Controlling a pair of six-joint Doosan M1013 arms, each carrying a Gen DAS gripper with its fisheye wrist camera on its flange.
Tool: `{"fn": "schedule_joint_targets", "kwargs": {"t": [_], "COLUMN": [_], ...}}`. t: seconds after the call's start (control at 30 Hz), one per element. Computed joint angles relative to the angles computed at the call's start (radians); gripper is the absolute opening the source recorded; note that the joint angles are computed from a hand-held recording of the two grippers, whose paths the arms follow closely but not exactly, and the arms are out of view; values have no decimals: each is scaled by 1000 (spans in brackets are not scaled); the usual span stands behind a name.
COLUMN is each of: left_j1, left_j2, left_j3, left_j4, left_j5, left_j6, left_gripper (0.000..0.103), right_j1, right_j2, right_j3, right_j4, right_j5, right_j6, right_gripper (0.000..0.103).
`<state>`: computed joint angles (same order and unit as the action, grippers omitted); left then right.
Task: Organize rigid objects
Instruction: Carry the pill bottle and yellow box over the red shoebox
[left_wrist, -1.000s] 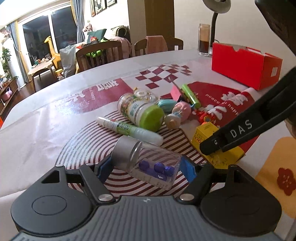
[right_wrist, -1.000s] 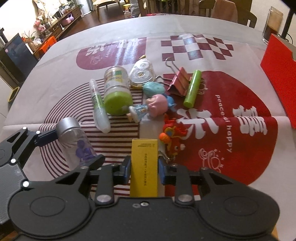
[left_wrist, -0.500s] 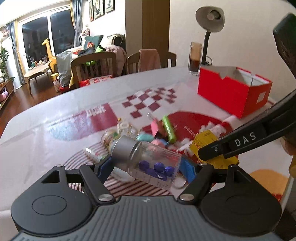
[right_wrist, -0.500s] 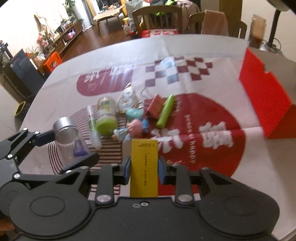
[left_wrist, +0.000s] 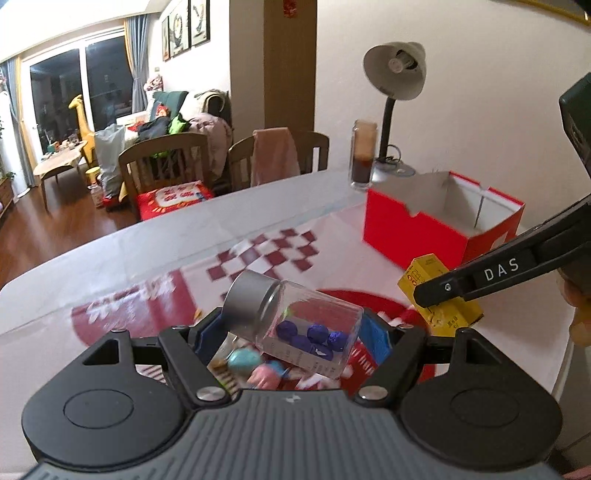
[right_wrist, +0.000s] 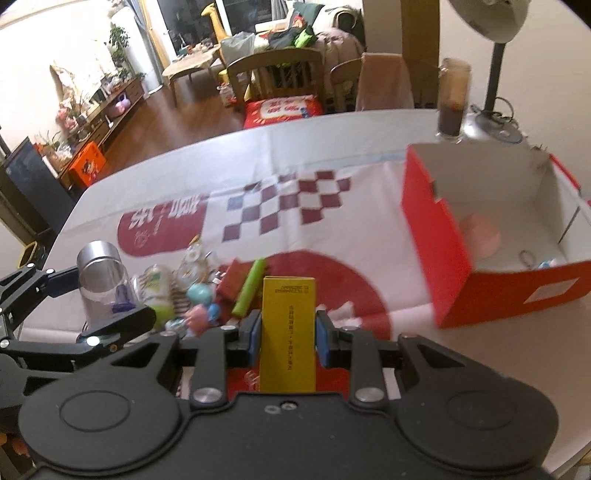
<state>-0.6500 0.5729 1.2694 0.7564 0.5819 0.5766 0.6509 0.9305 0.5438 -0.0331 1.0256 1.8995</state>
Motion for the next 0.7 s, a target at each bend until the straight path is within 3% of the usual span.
{"fn": "schedule_joint_targets", "kwargs": {"t": [0.43,0.7], "left_j1": [1,-1], "left_j2": [143,276], "left_j3": [-292,-532], "left_j4": [-96,-228], "left_j5": [69,158], "left_j6": [186,366], "left_gripper": [77,77], "right_j1": [-79,-130], "right_j2": [21,97], "right_j3": [-80,-227], "right_j4": [-25,-29], "right_j5": [6,84], "right_j6": [-27,-43], "right_gripper": [28,28]}}
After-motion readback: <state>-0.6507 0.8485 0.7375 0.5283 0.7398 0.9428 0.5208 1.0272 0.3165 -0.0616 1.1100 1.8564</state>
